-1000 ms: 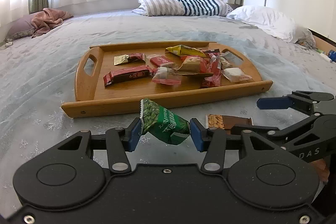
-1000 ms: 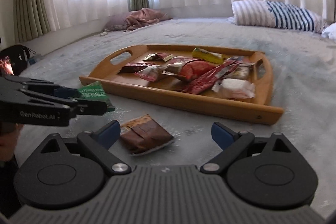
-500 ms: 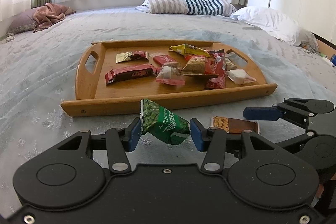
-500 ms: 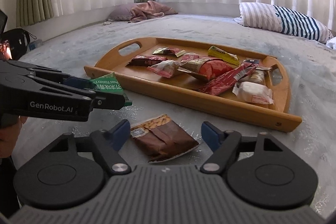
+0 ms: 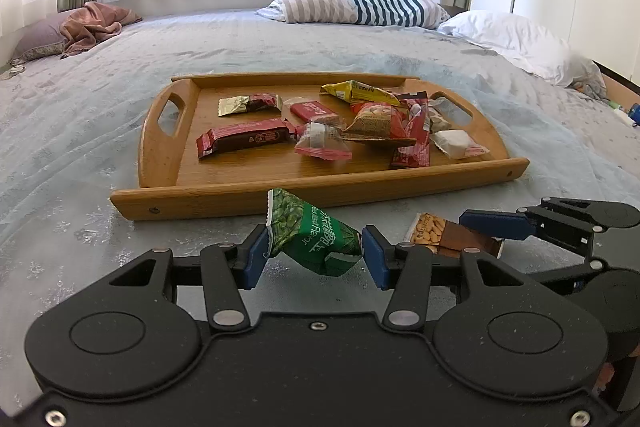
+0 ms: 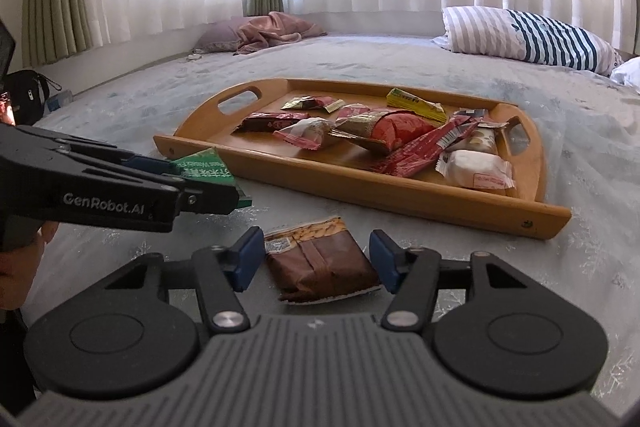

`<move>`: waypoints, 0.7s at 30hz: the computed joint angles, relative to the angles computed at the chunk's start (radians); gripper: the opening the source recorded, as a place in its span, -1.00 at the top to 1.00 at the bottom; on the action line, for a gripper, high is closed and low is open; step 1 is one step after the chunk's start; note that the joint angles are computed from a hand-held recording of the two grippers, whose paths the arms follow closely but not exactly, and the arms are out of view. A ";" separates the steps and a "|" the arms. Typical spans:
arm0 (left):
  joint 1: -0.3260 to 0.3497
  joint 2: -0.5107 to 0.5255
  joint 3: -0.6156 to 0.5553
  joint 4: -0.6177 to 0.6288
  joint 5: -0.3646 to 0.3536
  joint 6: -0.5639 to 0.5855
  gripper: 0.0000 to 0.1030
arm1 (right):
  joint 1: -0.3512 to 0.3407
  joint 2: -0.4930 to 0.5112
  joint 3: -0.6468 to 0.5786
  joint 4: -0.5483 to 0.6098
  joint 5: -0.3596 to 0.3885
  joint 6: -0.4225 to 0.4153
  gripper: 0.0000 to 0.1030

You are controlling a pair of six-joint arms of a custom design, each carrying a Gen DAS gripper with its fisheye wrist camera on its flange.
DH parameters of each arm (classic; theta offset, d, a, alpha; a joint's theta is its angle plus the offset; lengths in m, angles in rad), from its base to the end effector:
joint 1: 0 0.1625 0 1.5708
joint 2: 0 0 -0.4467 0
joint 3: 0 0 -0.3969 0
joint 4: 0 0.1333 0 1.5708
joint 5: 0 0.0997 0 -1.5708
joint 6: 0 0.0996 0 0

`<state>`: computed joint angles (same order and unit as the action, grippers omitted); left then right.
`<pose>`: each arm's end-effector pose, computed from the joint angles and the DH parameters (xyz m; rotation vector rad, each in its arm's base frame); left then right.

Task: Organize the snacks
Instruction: 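Grasp a green packet with the left gripper while the right grasps a brown packet, then carry the green packet and brown packet over the wooden tray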

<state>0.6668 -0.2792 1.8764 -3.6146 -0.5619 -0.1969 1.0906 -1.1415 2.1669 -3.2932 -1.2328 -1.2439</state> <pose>-0.2833 -0.4999 -0.1160 0.5180 2.2240 -1.0929 -0.0967 -0.5456 0.2213 1.1433 -2.4050 0.9728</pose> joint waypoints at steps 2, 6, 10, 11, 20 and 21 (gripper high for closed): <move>0.001 0.001 -0.002 0.000 0.000 0.001 0.06 | -0.006 0.001 0.006 -0.009 0.012 -0.013 -0.30; 0.002 0.002 -0.004 0.002 -0.002 0.001 0.06 | -0.006 0.007 0.019 -0.036 0.015 -0.050 -0.34; 0.003 0.005 -0.006 0.003 -0.004 -0.002 0.06 | -0.004 0.017 0.033 -0.080 0.007 -0.081 -0.34; 0.004 0.005 -0.007 0.004 -0.005 -0.003 0.06 | -0.004 0.018 0.034 -0.084 0.007 -0.084 -0.34; 0.005 0.011 -0.006 0.001 -0.009 -0.014 0.06 | -0.008 0.020 0.039 -0.099 0.012 -0.072 -0.07; 0.005 0.011 -0.005 0.000 -0.009 -0.013 0.06 | -0.008 0.020 0.041 -0.102 0.014 -0.071 -0.07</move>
<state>0.6723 -0.2686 1.8714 -3.6144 -0.5713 -0.2102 1.0823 -1.1214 2.2077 -3.3951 -1.2188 -1.3154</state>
